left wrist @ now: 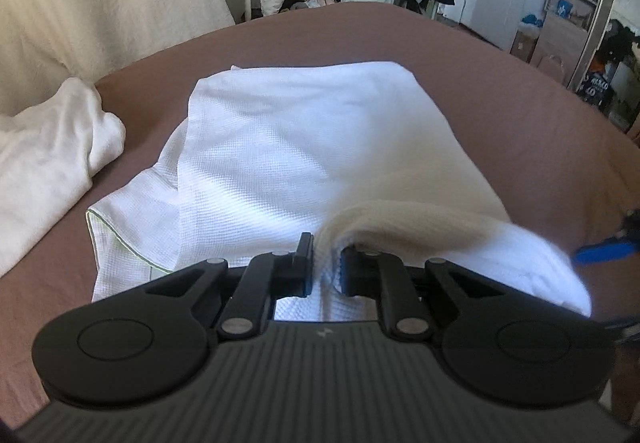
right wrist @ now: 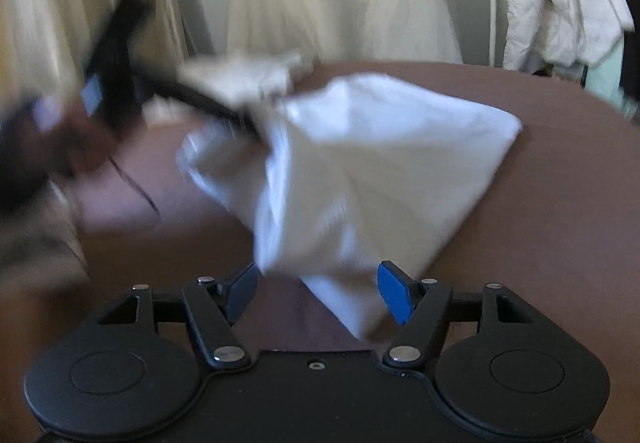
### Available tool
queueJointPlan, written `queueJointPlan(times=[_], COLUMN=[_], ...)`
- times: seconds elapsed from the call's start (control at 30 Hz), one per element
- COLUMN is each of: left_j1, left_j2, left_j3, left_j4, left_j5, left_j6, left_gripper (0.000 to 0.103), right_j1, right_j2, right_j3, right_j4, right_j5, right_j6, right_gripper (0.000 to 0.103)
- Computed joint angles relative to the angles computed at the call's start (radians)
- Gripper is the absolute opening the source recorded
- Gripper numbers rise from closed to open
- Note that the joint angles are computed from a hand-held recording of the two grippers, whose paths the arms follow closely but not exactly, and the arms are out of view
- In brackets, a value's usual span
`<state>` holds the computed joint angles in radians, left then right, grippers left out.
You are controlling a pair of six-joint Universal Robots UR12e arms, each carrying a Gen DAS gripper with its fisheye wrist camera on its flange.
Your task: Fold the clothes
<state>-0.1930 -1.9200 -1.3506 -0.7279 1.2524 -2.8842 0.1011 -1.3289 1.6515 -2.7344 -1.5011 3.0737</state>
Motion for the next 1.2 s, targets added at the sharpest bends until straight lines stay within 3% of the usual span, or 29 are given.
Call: queueJointPlan(times=[0.1, 0.13, 0.2, 0.27, 0.3, 0.47, 0.63, 0.7, 0.8, 0.97, 1.1, 1.2], left_j1=[-0.001, -0.001, -0.001, 0.0, 0.0, -0.001, 0.008, 0.025, 0.049, 0.043, 0.064, 0.064], left_j2=[0.002, 0.001, -0.001, 0.001, 0.004, 0.066, 0.158, 0.191, 0.238, 0.286, 0.332, 0.349], left_j3=[-0.005, -0.005, -0.004, -0.009, -0.017, -0.099, -0.208, -0.234, -0.267, -0.282, -0.281, -0.273], left_j4=[0.009, 0.005, -0.003, 0.007, 0.022, 0.175, 0.309, 0.348, 0.405, 0.405, 0.31, 0.312], left_j5=[0.003, 0.004, 0.004, 0.005, 0.009, 0.052, 0.089, 0.057, 0.019, 0.059, 0.005, -0.001], left_j6=[0.014, 0.008, -0.003, -0.017, -0.021, -0.016, -0.085, -0.135, -0.203, -0.125, -0.078, -0.033], left_gripper=[0.012, 0.013, 0.013, 0.012, 0.012, 0.011, 0.011, 0.011, 0.011, 0.01, 0.01, 0.01], right_j1=[0.037, 0.039, 0.025, 0.01, 0.003, -0.012, -0.03, -0.031, -0.034, -0.054, -0.076, -0.083], right_j2=[0.047, 0.062, 0.084, 0.106, 0.109, 0.092, 0.035, 0.016, -0.005, -0.023, -0.041, -0.058], right_j3=[-0.027, -0.032, -0.052, -0.074, -0.084, -0.093, -0.033, -0.016, -0.024, -0.064, -0.097, -0.093], right_j4=[-0.048, -0.086, -0.131, -0.17, -0.174, -0.203, -0.321, -0.359, -0.334, -0.229, -0.113, -0.1], right_j5=[-0.169, -0.184, -0.132, -0.069, -0.04, 0.062, 0.273, 0.328, 0.369, 0.473, 0.564, 0.637], right_j6=[-0.08, -0.104, -0.099, -0.081, -0.043, 0.195, 0.296, 0.302, 0.275, 0.223, 0.176, 0.126], right_gripper=[0.072, 0.071, 0.07, 0.045, 0.012, 0.01, 0.01, 0.01, 0.009, 0.009, 0.01, 0.009])
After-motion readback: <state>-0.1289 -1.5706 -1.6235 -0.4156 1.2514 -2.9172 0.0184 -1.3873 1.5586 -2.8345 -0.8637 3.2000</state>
